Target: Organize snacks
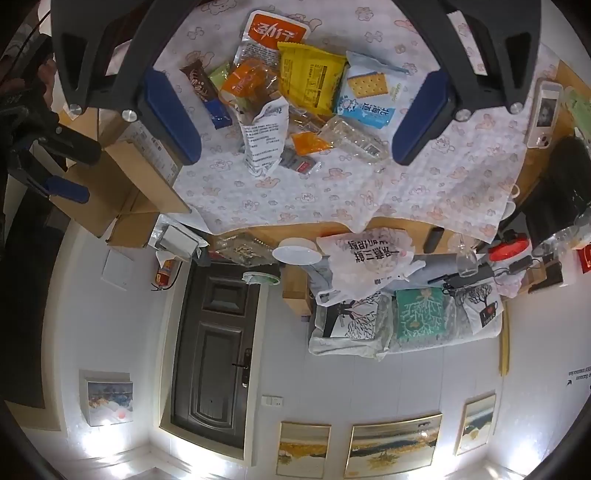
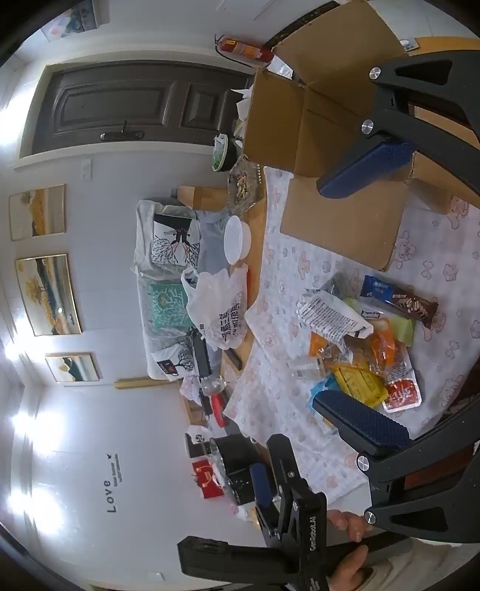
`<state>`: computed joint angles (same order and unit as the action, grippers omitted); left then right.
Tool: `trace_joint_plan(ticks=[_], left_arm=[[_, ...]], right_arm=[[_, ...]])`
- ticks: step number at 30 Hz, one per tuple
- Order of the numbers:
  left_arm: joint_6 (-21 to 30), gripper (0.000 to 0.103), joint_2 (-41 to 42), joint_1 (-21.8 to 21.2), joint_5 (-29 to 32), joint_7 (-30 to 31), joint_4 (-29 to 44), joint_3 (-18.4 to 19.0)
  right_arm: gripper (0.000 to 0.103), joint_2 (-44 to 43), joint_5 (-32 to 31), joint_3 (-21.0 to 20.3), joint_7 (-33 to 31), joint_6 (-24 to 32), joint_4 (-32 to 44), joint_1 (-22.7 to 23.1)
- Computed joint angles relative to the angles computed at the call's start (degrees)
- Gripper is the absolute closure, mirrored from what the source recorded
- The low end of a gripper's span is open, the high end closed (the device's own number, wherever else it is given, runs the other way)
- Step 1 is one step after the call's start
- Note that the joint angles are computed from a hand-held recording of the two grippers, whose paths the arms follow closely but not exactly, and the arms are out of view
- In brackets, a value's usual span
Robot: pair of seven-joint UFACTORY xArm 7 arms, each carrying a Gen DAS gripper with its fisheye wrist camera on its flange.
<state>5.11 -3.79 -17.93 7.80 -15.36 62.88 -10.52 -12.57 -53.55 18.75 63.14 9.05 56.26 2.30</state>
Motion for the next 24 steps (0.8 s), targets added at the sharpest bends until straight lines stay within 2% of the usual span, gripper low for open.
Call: trace_joint_plan(ticks=[4, 5, 8, 14, 17, 24], left_arm=[[0.26, 0.001, 0.39, -1.91, -4.19, 4.13, 0.36, 1.63], [-0.22, 0.001, 0.28, -0.34, -1.84, 2.47, 0.14, 0.22], [-0.05, 0.001, 0.32, -0.06, -0.25, 1.41, 0.25, 0.03], [0.35, 0.001, -0.82, -1.48, -6.42, 7.36, -0.62, 1.26], [-0.31, 0.001, 0.18, -0.19, -2.34, 3.74, -0.39, -0.10], [-0.57, 0.001, 0.48, -0.86, -3.62, 5.31, -0.12, 0.38]], right_arm=[[0.000, -0.08, -0.31, -0.03, 0.03, -0.13, -0.04, -0.04], [0.000, -0.14, -0.46, 0.02, 0.12, -0.13, -0.05, -0.13], [0.000, -0.20, -0.59, 0.00, 0.28, -0.31, -0.10, -0.19], [0.000, -0.17, -0.98, 0.37, 0.88, 0.04, -0.05, -0.18], [0.000, 0.06, -1.06, 0.17, 0.81, -0.02, 0.06, -0.08], [0.000, -0.24, 0.55, -0.28, -0.80, -0.41, -0.34, 0.00]])
